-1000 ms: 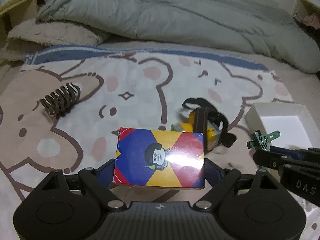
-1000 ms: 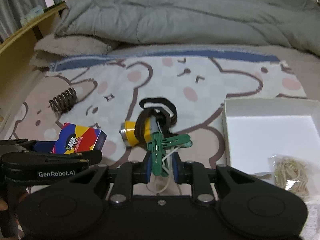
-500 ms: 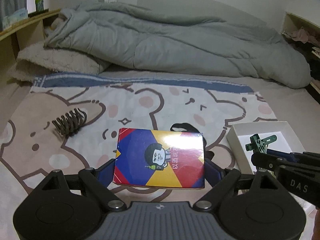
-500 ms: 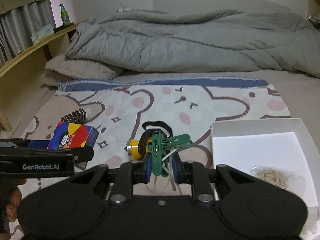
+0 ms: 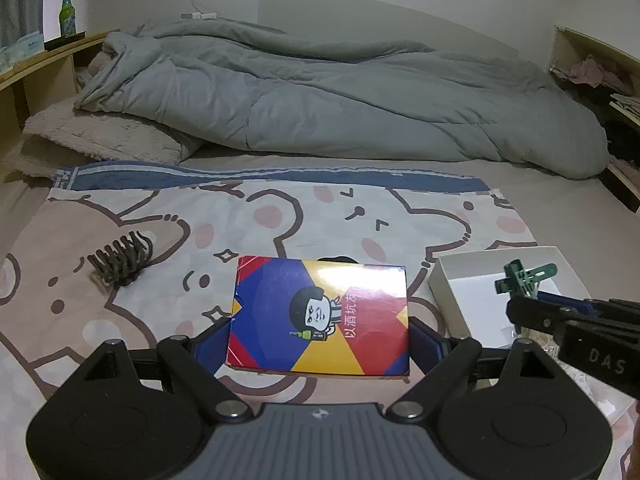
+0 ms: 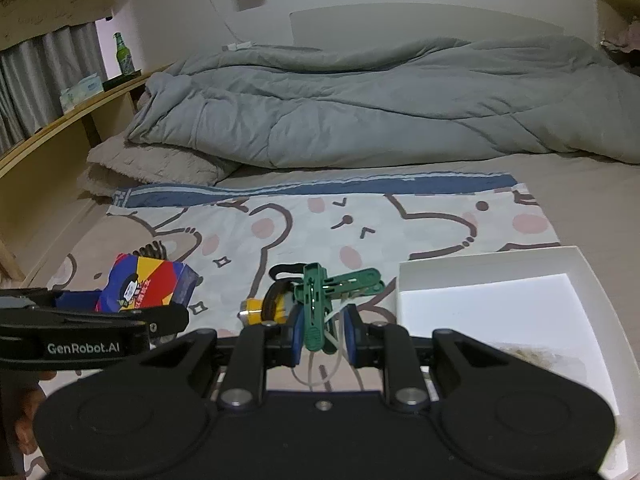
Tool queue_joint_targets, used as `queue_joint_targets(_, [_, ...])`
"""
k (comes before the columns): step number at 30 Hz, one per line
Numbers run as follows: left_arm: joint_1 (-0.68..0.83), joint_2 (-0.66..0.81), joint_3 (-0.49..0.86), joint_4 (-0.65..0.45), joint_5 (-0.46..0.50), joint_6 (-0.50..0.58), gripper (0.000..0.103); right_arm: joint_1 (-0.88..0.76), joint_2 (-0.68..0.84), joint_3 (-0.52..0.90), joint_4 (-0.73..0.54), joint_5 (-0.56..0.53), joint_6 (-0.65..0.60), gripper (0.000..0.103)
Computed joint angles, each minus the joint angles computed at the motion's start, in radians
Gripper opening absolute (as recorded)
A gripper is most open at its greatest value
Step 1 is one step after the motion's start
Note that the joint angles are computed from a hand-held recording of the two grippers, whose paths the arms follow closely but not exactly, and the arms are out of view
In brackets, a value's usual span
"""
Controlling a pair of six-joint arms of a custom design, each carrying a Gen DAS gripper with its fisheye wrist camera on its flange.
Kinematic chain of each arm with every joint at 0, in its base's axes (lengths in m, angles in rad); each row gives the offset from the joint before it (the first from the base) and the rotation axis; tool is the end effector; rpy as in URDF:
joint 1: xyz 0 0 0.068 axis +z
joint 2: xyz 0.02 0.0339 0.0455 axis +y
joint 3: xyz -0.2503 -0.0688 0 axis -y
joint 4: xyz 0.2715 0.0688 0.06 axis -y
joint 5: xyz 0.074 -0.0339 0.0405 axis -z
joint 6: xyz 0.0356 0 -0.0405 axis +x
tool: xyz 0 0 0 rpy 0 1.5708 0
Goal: Organize objects
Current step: 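Carry the clothespins and card box over the white box with both grippers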
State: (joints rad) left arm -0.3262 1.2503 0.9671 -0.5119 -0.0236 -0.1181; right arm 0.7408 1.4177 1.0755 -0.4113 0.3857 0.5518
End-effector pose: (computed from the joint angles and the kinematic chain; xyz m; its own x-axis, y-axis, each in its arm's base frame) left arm 0.2800 -0.0938 0.2546 -0.7075 0.1150 -0.6973 0.2229 0.9726 -0.0658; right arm 0.2568 0.2167 0.2531 -0.6516 0.0623 -0.7560 -0.0954 0.9820 0.1631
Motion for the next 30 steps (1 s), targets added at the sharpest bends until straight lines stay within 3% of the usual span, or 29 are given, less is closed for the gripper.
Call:
queue_joint_targets(23, [-0.163, 0.220, 0.134, 0.112, -0.009, -0.081, 0.089, -0.231, -0.228, -0.200, -0.021, 0.010, -0.054, 0.021])
queue_joint_targets(30, [-0.210, 0.293, 0.189, 0.129, -0.008, -0.075, 0.089, -0.322, -0.235, -0.236, -0.004, -0.010, -0.081, 0.021])
